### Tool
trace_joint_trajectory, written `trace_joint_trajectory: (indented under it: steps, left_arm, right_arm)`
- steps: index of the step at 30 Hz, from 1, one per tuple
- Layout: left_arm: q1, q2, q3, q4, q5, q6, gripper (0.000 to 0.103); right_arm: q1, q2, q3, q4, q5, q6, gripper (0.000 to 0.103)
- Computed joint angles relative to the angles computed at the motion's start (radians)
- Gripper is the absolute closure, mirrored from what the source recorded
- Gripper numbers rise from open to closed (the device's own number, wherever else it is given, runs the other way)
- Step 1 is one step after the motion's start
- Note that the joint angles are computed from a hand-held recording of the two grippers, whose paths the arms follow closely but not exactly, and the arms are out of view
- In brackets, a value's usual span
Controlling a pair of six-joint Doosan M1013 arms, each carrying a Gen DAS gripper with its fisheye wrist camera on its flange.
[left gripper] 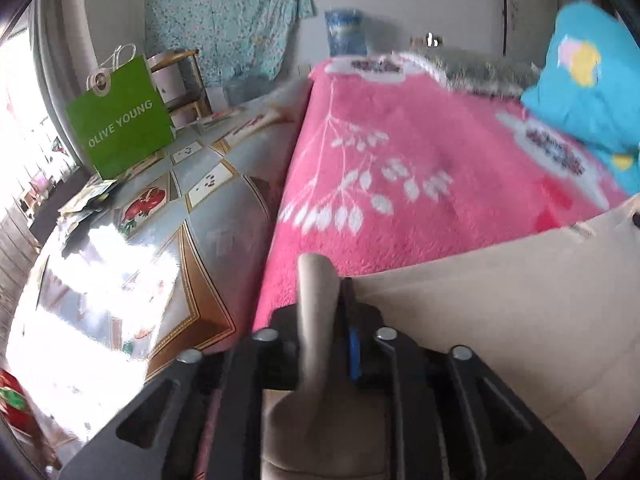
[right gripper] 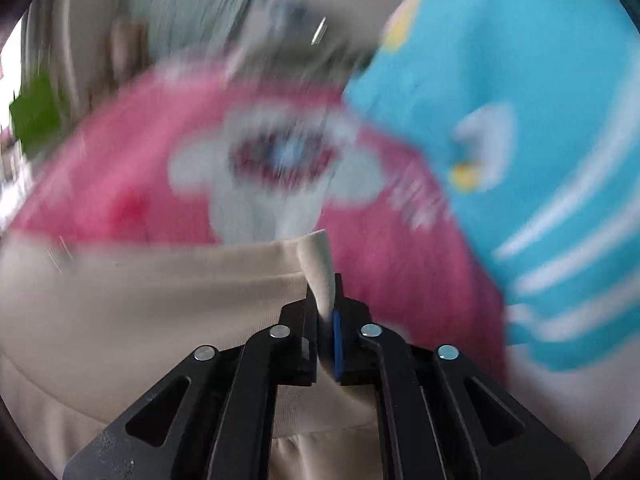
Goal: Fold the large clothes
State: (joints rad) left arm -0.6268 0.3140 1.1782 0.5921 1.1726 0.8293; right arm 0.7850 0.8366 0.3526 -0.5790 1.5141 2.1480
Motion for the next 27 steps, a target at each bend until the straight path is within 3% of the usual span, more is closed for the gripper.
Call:
trace_joint_trajectory:
  steps: [1,2,3,4,6,8,9,10,11,12,13,14,15,16,17,18,21,22,23,25,27]
  left_arm:
    - [0.004,0.009,-0.029,-0.013,0.05,0.01,0.066]
    - [0.005,0.006,-0.038,-0.006,0.077,-0.011,0.047]
    - [0.005,-0.005,-0.036,0.009,0.084,-0.053,0.039]
    - [0.002,-0.02,-0.03,0.027,0.084,-0.11,0.034]
    - [-0.01,-0.069,0.005,0.061,0.016,-0.178,0.035]
    - [0.003,-0.101,0.033,-0.075,-0.119,-0.061,0.035]
    - [0.018,-0.106,0.04,-0.186,-0.17,0.007,0.035]
    - [0.026,-0.1,0.04,-0.254,-0.17,0.04,0.035]
    - [0.033,-0.087,0.031,-0.27,-0.12,0.031,0.033]
    - [0.053,-0.083,0.041,-0.303,-0.093,-0.024,0.035]
    - [0.098,-0.095,0.093,-0.389,-0.119,-0.131,0.034]
    - [0.139,-0.124,0.146,-0.52,-0.197,-0.212,0.032]
    - [0.171,-0.169,0.23,-0.625,-0.327,-0.325,0.032]
    - [0.184,-0.199,0.29,-0.678,-0.424,-0.386,0.034]
    - [0.191,-0.232,0.333,-0.678,-0.47,-0.424,0.035]
    - [0.186,-0.252,0.343,-0.625,-0.463,-0.43,0.036]
    - [0.076,-0.266,0.276,-0.261,-0.266,-0.372,0.036]
    - [0.011,-0.262,0.248,-0.13,-0.18,-0.27,0.035]
    - [-0.044,-0.259,0.24,-0.044,-0.146,-0.14,0.032]
    - [-0.123,-0.25,0.237,0.008,-0.126,0.122,0.027]
    - [-0.19,-0.219,0.223,0.047,-0.079,0.3,0.025]
  right_arm:
    - [0.011,-0.005,0.01,-0.058,0.001,0.007,0.089]
    - [0.024,0.011,-0.019,-0.142,0.045,0.014,0.056]
    - [0.04,0.016,-0.029,-0.257,0.085,0.035,0.04]
    - [0.051,-0.004,0.002,-0.32,0.077,0.083,0.032]
    - [0.061,-0.097,0.143,-0.294,-0.034,0.191,0.032]
    - [0.071,-0.175,0.248,-0.186,-0.195,0.209,0.032]
    - [0.074,-0.172,0.238,-0.14,-0.209,0.143,0.032]
    - [0.076,-0.143,0.198,-0.11,-0.17,0.055,0.034]
    - [0.072,-0.103,0.134,-0.085,-0.079,0.019,0.034]
    - [0.061,-0.09,0.113,-0.033,-0.014,0.035,0.036]
    - [0.044,-0.105,0.131,0.051,0.008,0.104,0.047]
    - [0.037,-0.148,0.187,0.095,-0.022,0.212,0.048]
    - [0.043,-0.199,0.271,0.086,-0.087,0.269,0.048]
    - [0.064,-0.239,0.329,0.024,-0.099,0.272,0.048]
    - [0.088,-0.257,0.356,-0.039,-0.096,0.268,0.046]
    - [0.117,-0.29,0.409,-0.104,-0.119,0.258,0.044]
    - [0.166,-0.348,0.509,-0.127,-0.197,0.143,0.033]
    - [0.18,-0.354,0.527,-0.126,-0.208,0.08,0.031]
    - [0.199,-0.356,0.548,-0.145,-0.226,0.022,0.027]
    - [0.221,-0.35,0.579,-0.222,-0.252,-0.066,0.019]
    - [0.255,-0.316,0.587,-0.392,-0.219,-0.121,0.016]
